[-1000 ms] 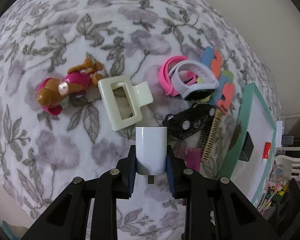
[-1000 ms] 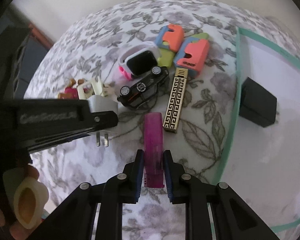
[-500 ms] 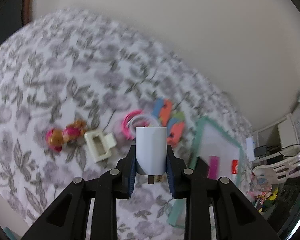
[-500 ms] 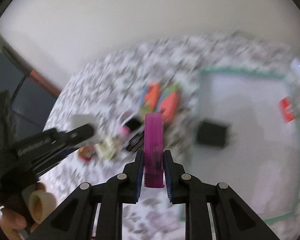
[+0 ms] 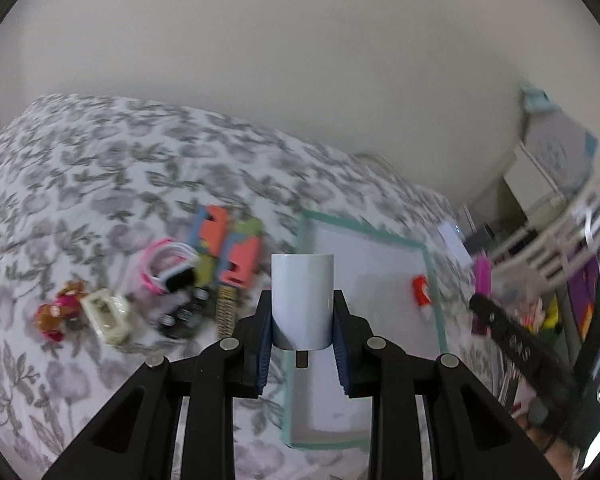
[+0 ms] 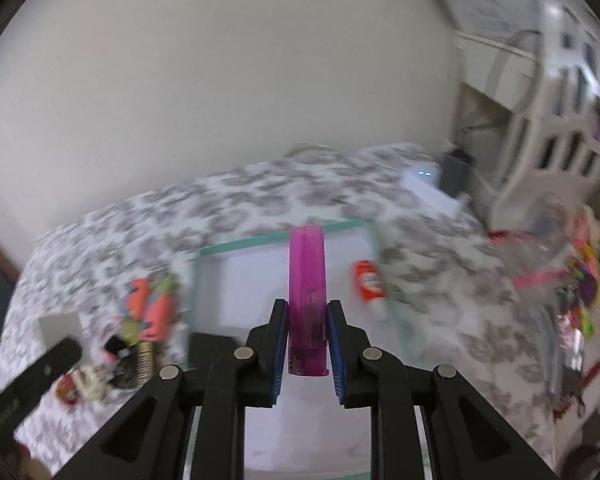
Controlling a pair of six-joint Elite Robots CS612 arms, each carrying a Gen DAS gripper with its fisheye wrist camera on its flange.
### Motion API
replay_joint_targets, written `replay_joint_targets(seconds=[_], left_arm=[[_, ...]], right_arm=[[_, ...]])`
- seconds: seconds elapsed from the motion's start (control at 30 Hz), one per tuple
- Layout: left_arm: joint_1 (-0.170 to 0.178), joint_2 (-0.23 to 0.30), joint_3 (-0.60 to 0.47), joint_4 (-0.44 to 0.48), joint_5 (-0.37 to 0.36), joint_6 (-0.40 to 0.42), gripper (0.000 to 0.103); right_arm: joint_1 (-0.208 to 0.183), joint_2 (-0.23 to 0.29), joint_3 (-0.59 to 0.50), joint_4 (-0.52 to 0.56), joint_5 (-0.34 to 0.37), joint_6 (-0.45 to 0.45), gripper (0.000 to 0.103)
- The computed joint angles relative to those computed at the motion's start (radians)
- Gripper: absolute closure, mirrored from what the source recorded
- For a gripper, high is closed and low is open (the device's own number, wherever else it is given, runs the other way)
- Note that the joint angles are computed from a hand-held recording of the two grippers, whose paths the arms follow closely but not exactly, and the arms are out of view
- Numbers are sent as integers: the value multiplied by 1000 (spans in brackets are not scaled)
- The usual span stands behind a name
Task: Organize rigid objects
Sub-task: 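Carry the white charger cube and pink tube over the teal tray with both grippers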
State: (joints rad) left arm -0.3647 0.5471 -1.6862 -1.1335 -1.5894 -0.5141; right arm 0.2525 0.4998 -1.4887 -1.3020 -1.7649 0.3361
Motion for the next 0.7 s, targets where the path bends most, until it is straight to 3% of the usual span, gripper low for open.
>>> replay_joint_targets(seconds=[0.07,0.23,0.47,0.7], left_arm=[[-15,-1,8,20,-13,43,75],[-47,0,34,88,-18,104,75],[-69,6,62,181,-6,144,75],[-92,9,78,240,46,182,75]], right_arm=[[-4,0,0,15,-45,8,82],[-24,4,-1,79,-38,40,82],[-37,12,30,238,33,56,82],[-39,20,32,282,55,55,82]])
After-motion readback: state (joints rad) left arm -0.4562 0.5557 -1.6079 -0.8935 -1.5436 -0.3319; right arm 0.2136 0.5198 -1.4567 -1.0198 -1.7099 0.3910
